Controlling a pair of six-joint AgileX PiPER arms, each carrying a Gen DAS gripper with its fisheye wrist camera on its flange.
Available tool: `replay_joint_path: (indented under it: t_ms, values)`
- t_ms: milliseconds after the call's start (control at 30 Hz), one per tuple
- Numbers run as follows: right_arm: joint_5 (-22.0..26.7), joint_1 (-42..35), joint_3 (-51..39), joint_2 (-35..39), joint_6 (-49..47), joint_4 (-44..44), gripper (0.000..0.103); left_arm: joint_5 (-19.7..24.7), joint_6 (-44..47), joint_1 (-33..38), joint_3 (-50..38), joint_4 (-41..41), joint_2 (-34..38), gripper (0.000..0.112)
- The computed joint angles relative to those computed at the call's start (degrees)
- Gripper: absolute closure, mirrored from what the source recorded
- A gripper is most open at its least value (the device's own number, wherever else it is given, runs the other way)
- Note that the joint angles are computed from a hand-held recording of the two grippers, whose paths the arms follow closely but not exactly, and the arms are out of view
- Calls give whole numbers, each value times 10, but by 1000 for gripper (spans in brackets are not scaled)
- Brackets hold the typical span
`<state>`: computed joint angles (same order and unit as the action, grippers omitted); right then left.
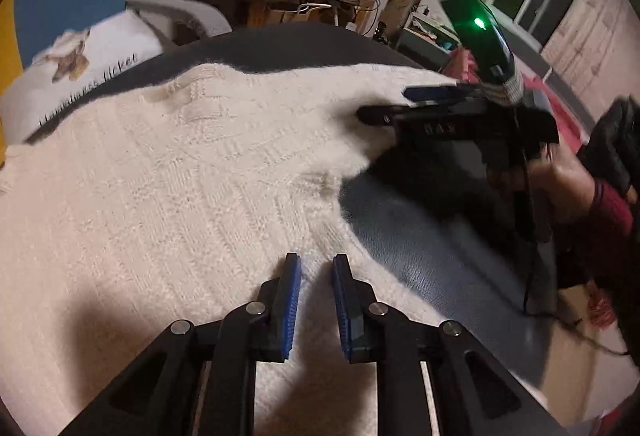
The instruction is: Fold clothes
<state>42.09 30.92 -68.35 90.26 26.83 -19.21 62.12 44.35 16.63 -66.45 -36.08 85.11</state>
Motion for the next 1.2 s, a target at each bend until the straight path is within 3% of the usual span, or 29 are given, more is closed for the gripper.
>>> replay_joint_path:
  t_ms: [100,200,333,433,567,700,800,867,1000,1100,1200]
  values:
    - [26,-8,-28,1,-55,52,14,1,-4,16,-54,-30,24,95]
    - [12,-16,-49,3,-71,84,14,-8,-36,21,-149,-31,84,95]
    - [10,-12,-98,49,-42,76,14,4,-112,-15,-285,62,190,97]
    - [14,-4,-106,82,-2,22,12,-15,-161,-48,-317,145,234,97]
    - [2,15,-73,65,71,-35,12,-64,-192,-57,-285,148,220,97]
    - [10,11,-76,58,51,-17,12,-72,-215,-58,-267,150,196,97]
    - [19,-1,-76,42,13,17,13,-80,-179,-24,-208,94,146,97]
    - [4,-8,-39,6,27,-11,13,-88,-137,-1,-147,71,98,97]
    - [12,-117,8,-62,-23,18,13,-118,-82,29,-38,70,20,97]
    - [39,-224,12,-49,-130,123,10,-131,-76,39,3,77,9,97]
    - [24,-255,41,-70,-211,170,10,-145,-69,40,18,68,0,97]
